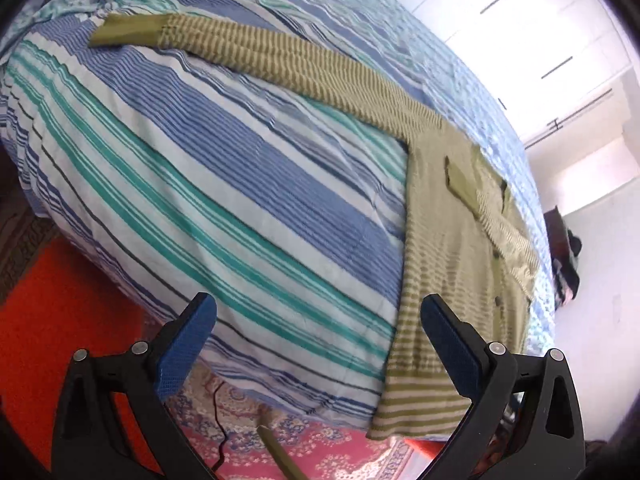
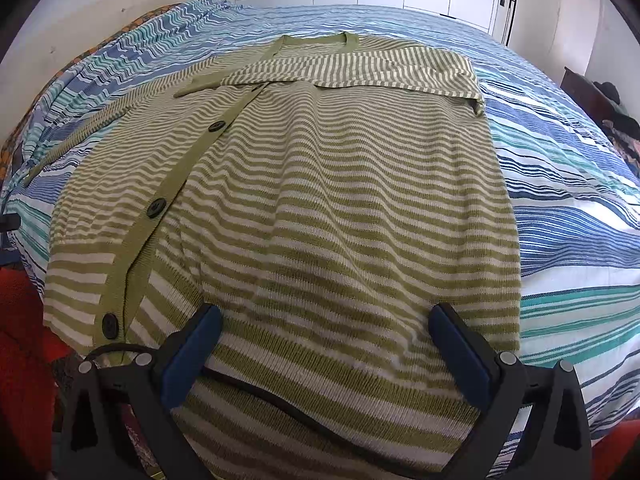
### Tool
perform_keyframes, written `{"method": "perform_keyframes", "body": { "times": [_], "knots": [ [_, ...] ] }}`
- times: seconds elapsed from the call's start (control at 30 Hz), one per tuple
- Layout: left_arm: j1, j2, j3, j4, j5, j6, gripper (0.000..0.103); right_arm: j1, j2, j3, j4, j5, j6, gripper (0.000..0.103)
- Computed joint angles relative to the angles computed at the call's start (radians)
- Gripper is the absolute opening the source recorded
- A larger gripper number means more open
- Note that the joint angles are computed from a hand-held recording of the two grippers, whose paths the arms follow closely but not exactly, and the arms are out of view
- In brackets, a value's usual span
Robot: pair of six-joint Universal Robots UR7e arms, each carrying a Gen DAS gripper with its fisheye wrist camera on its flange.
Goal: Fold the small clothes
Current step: 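Grasp the green cuff of the other sleeve with the left tool and lift, then fold the held sleeve across the cardigan with the left tool and release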
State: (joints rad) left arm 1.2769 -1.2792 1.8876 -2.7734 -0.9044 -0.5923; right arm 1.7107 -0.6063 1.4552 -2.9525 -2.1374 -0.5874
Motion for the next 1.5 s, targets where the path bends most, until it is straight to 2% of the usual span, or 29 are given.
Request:
{"method": "perform_keyframes", "body": {
  "times": [0.17,0.23,0.27,0.33,0.37,0.4,0.43,0.67,0.73,0.77,0.8,0.87,0.97,1.07,1.17,1.27,1.4,1.5],
  "knots": [
    [0.149,-0.056,-0.059,-0.23,-0.06,-0.035,0.102,0.001,0.007,-0.009,0.001,-0.009,-0.001,0.103],
    [0.213,-0.045,-0.1,-0.257,-0.068,-0.065,0.101,0.002,0.012,-0.013,0.001,-0.014,-0.001,0.103],
    [0.246,-0.034,-0.123,-0.268,-0.098,-0.062,0.099,0.003,0.015,-0.016,0.001,-0.018,-0.001,0.103],
    [0.292,-0.001,-0.182,-0.244,-0.125,-0.057,0.092,0.004,0.02,-0.022,0.003,-0.025,-0.002,0.103],
    [0.311,0.017,-0.216,-0.217,-0.14,-0.055,0.081,0.005,0.021,-0.024,0.003,-0.028,-0.002,0.103],
    [0.328,0.036,-0.248,-0.195,-0.158,-0.051,0.072,0.005,0.023,-0.025,0.004,-0.031,-0.002,0.103],
    [0.342,0.055,-0.276,-0.187,-0.177,-0.045,0.069,0.006,0.025,-0.028,0.005,-0.034,-0.001,0.103],
    [0.389,0.127,-0.358,-0.273,-0.198,-0.106,0.072,0.01,0.033,-0.034,0.002,-0.053,0.003,0.103],
    [0.389,0.133,-0.371,-0.279,-0.186,-0.108,0.051,0.01,0.035,-0.033,-0.005,-0.054,0.002,0.103],
    [0.391,0.138,-0.39,-0.249,-0.19,-0.1,0.008,0.01,0.035,-0.033,-0.008,-0.054,0.001,0.103],
    [0.385,0.133,-0.402,-0.206,-0.183,-0.094,0.004,0.01,0.035,-0.032,-0.009,-0.054,0.001,0.103],
    [0.34,0.123,-0.415,-0.147,-0.072,-0.044,0.004,0.01,0.034,-0.031,-0.009,-0.053,0.001,0.103],
    [0.234,0.134,-0.463,-0.071,0.096,0.122,0.004,0.01,0.034,-0.029,-0.01,-0.051,0.001,0.103],
    [0.109,0.193,-0.553,-0.04,0.168,0.332,0.004,0.01,0.031,-0.027,-0.008,-0.048,0.004,0.103],
    [-0.008,0.295,-0.683,0.006,0.129,0.51,0.004,0.011,0.029,-0.03,0.005,-0.048,0.011,0.103],
    [-0.101,0.418,-0.823,0.091,0.025,0.621,0.004,0.011,0.026,-0.038,0.032,-0.046,0.025,0.103],
    [-0.172,0.615,-1.022,0.241,-0.099,0.672,0.004,0.009,0.018,-0.043,0.068,-0.031,0.043,0.103],
    [-0.191,0.778,-1.187,0.351,-0.12,0.678,0.004,0.006,0.012,-0.043,0.082,-0.018,0.046,0.103]
  ]
}}
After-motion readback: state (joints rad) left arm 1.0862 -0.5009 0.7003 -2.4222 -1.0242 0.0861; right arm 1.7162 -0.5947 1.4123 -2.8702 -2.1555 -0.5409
